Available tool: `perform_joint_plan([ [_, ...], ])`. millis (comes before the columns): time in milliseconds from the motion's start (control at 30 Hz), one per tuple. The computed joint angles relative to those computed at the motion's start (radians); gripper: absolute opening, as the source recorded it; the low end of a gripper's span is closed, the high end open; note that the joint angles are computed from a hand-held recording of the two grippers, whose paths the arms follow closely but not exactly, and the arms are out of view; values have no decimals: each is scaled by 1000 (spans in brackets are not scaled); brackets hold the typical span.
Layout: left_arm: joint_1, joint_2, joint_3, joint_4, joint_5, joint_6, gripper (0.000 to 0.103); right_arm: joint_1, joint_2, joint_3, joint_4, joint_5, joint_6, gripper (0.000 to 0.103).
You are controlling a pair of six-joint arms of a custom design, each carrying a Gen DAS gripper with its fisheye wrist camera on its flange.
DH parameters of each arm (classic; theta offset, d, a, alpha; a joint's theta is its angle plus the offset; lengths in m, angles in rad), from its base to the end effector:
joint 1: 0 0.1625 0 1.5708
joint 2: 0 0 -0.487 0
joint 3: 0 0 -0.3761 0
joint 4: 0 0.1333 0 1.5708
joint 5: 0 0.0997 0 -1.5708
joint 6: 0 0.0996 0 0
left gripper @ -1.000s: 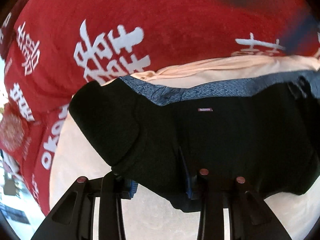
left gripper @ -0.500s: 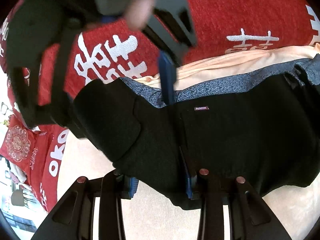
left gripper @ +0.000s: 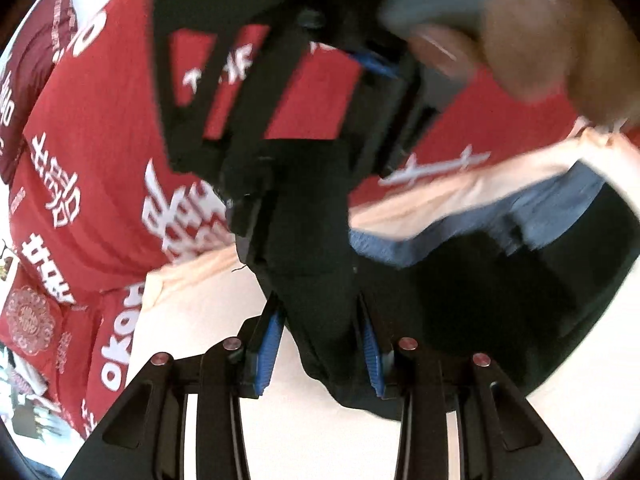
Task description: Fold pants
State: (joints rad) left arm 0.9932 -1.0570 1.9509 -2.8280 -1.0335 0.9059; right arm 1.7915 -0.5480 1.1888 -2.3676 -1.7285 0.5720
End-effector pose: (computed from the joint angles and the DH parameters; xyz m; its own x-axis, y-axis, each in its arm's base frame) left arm -0.1724 -0.6021 0.2489 -0.1037 0.8117 -0.5748 0.9595 0.2339 0.1572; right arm 0.2967 -0.7850 0.1097 -0.9318 0.3600 0.0463 0.3427 0.9146 -0.2146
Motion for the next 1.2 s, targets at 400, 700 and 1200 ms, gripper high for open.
perform_joint_plan([
  [400,-228,-81,180,94,-131,-164,37,-2,-393,722,-716,-20,81,19],
  [700,-377,-19,395,-43,-154,-173,37,-64,-532,1145,-1124,-54,169,19],
  [1200,-368,38,442,-24,-108,-137,63,-266,-391,1428,-1556,9,166,25],
])
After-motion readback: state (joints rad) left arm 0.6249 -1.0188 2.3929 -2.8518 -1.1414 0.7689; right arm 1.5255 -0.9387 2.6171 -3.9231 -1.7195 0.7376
